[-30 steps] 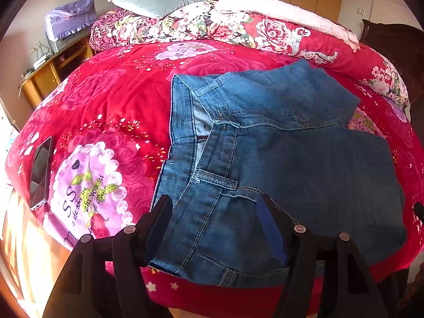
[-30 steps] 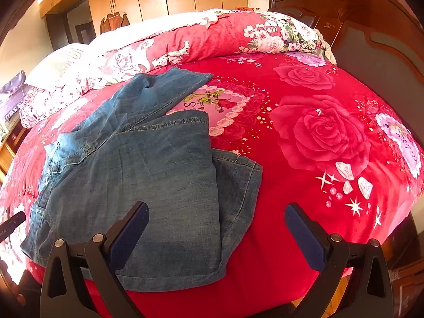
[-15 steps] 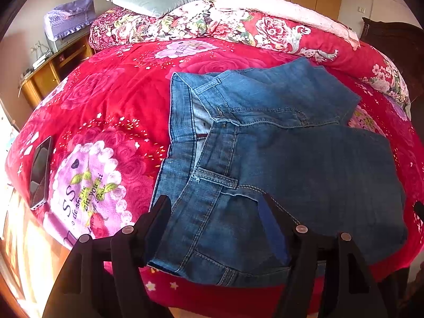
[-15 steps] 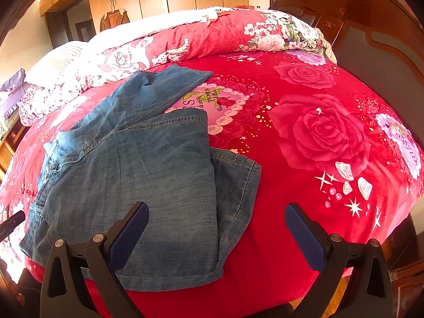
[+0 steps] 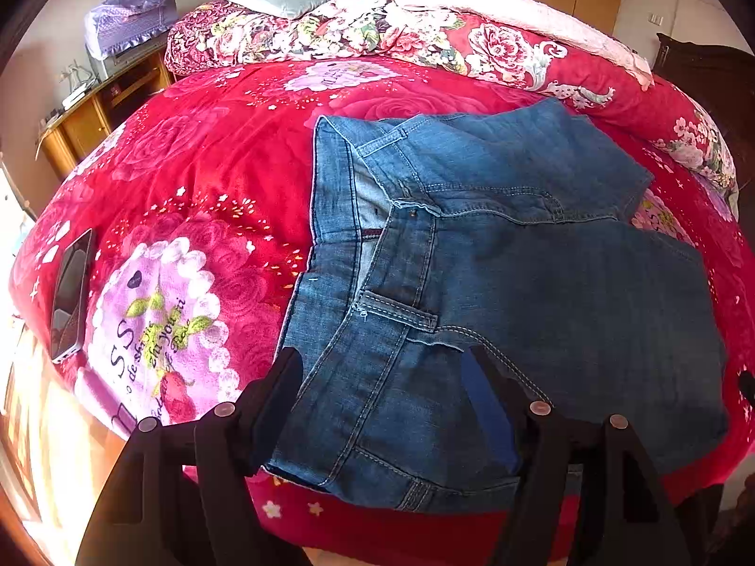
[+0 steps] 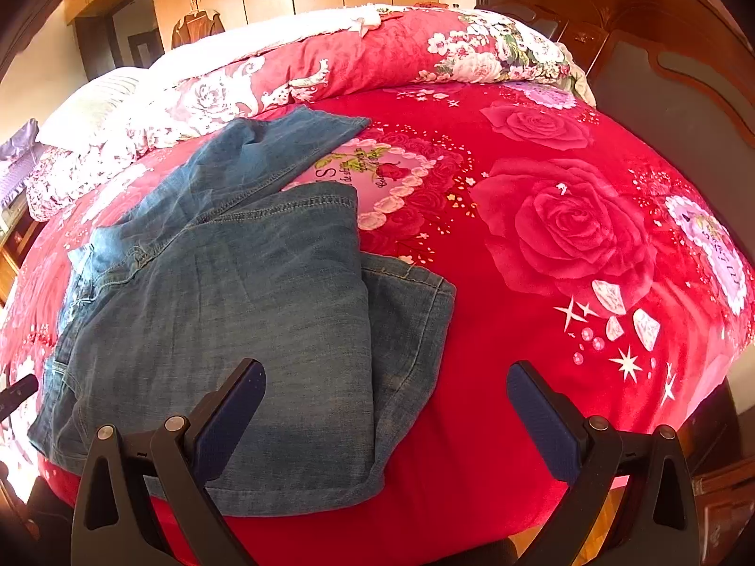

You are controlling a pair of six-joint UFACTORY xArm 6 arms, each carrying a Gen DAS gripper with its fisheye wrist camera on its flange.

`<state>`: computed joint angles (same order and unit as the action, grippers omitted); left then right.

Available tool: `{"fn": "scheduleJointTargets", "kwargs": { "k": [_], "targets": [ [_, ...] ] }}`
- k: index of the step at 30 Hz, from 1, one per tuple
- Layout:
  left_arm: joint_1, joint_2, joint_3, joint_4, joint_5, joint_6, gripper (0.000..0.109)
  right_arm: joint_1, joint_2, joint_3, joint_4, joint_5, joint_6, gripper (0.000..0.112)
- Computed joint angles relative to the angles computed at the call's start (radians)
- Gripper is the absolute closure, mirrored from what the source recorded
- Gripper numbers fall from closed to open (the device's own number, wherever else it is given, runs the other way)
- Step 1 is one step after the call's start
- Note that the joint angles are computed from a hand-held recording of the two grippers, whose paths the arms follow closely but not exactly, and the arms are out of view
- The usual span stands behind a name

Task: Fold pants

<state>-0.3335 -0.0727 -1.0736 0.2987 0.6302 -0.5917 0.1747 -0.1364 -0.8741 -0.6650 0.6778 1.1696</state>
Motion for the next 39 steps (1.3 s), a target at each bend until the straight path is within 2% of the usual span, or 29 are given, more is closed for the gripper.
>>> {"fn": "scheduleJointTargets", "kwargs": {
  "k": [27,39],
  "targets": [
    [-0.012,-0.021,0.019,0.015,-0.011,0.005,0.038,-0.002,-0.007,0.002,0.002,0.006,0.002,0.010],
    [-0.026,-0.010,-0.018,0.013,0.032,0.019,0.035,-0.033,0.001,0.005,0.043,-0.033,-0.047,0.010]
  ]
}}
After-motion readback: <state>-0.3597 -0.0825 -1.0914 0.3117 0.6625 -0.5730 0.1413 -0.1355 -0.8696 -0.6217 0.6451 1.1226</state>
